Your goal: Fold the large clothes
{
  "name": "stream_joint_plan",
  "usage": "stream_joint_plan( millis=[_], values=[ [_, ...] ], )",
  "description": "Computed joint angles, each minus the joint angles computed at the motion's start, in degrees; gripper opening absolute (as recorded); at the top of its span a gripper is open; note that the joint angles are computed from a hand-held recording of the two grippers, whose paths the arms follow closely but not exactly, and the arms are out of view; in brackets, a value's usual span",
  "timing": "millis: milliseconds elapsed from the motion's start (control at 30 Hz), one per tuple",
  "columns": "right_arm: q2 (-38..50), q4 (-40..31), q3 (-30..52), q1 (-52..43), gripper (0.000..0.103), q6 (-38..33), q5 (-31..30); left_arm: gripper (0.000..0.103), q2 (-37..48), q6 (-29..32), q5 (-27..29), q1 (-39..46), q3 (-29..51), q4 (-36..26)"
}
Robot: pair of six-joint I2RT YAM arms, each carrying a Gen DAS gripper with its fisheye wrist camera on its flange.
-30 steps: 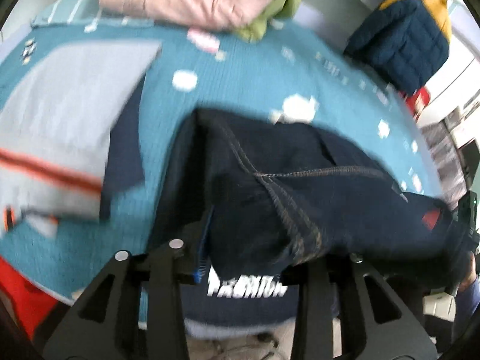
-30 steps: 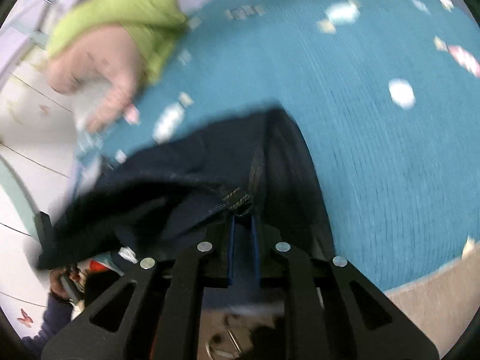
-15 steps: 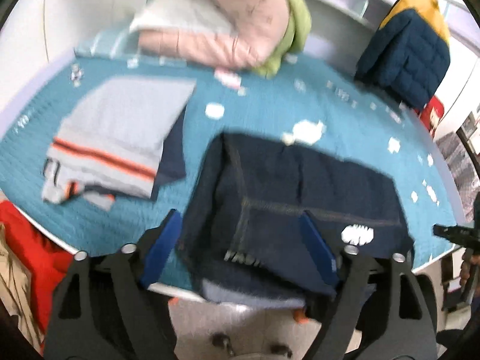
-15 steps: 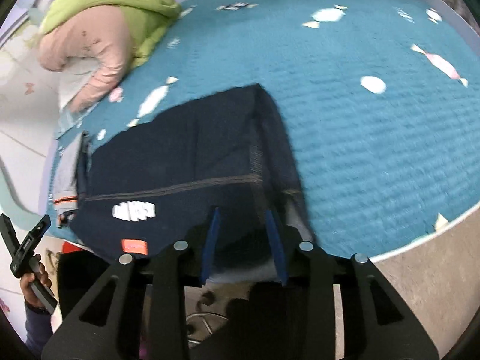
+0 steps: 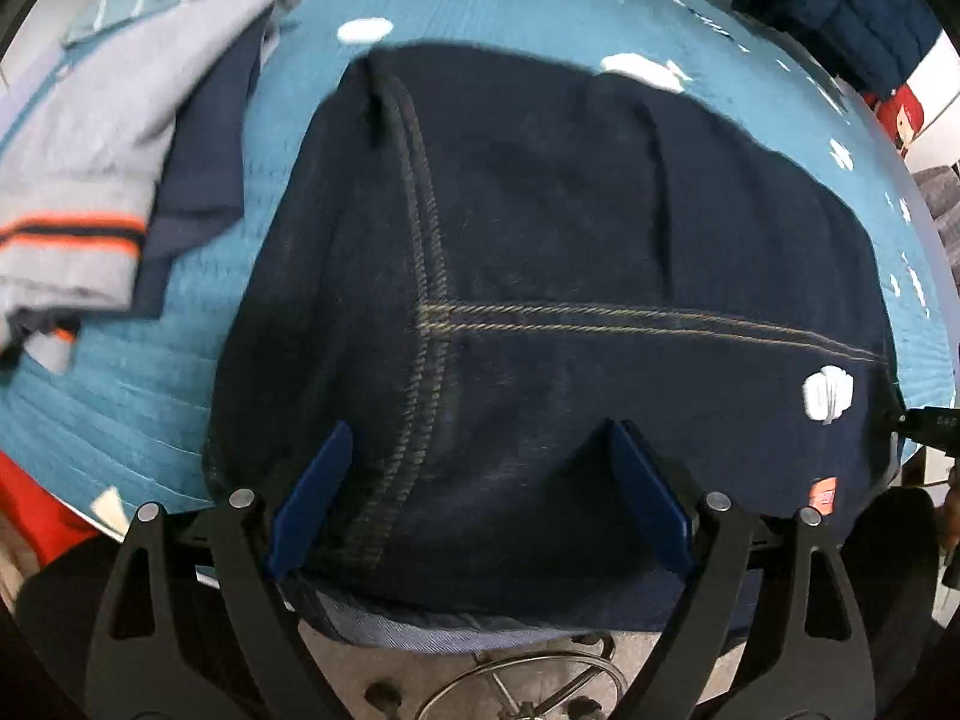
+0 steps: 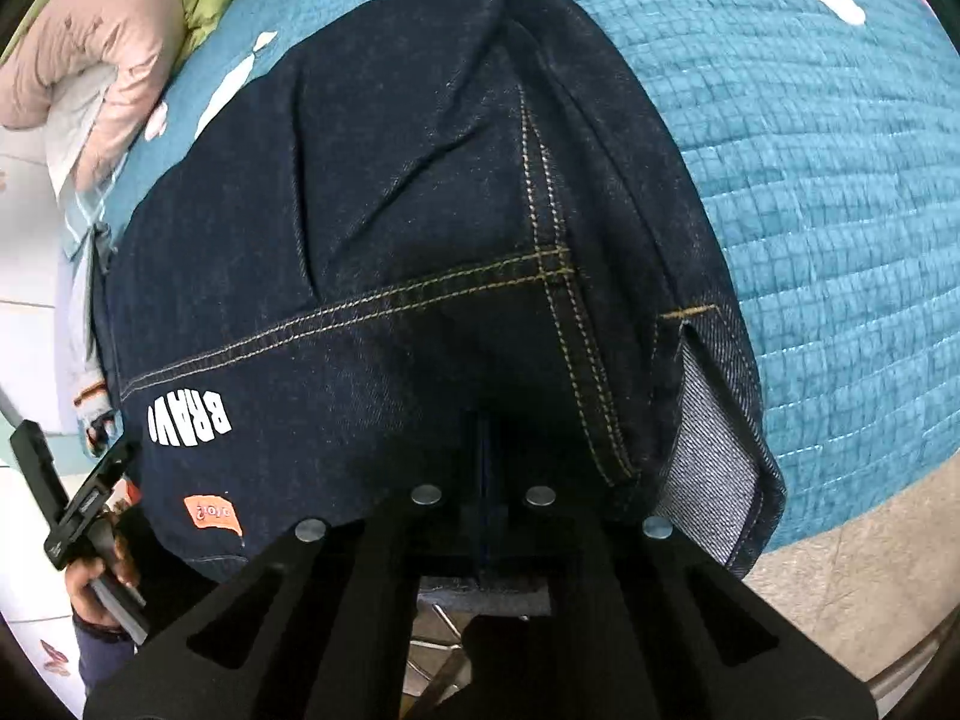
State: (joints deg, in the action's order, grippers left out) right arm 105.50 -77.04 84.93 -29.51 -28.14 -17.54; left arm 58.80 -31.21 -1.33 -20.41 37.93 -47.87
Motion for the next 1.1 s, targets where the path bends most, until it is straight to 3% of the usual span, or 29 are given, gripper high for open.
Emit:
stream_joint_plan(
  millis=[133, 267, 367, 567, 700, 800, 933, 1100],
  values=[
    [-4.0, -1.0, 1.6, 3.2, 0.006, 1.7, 0.0, 0.087, -2.1, 1.7, 2.2, 2.0, 0.0, -0.7],
    [-5.4, -3.1, 6.9, 9.8, 0.006, 5.5, -9.9, 0.088, -11.0, 3.2, 8.5, 10.4, 0.0, -3.4],
    [-5.1, 1.3, 8.7, 18.0, 0.006, 12.0, -13.0, 0.088, -13.4, 3.9, 10.1, 15.5, 0.6, -7.2],
    [2.5, 9.1, 12.2, 27.1, 0.006, 26.7, -13.3, 0.088, -14.4, 9.0, 10.8, 23.7, -1.5, -10.8],
    [8.5, 12.0, 13.9, 31.6, 0.003, 32.1, -4.9, 0.088, -15.3, 11.4, 14.6, 29.2, -4.3, -11.0],
    [10.5, 14.8, 11.5, 29.5, 0.0, 35.2, -9.4, 0.089, -15.2, 13.5, 16.6, 31.9, -5.4, -10.6],
    [7.6, 12.1, 9.6, 28.0, 0.0, 33.5, -10.7, 0.089, -13.5, 15.2, 17.8, 33.7, -5.1, -9.9],
    [-5.9, 8.6, -6.1, 24.0, 0.0, 25.3, -12.2, 0.089, -13.2, 17.3, 20.1, 37.1, -5.1, -10.3]
  ],
)
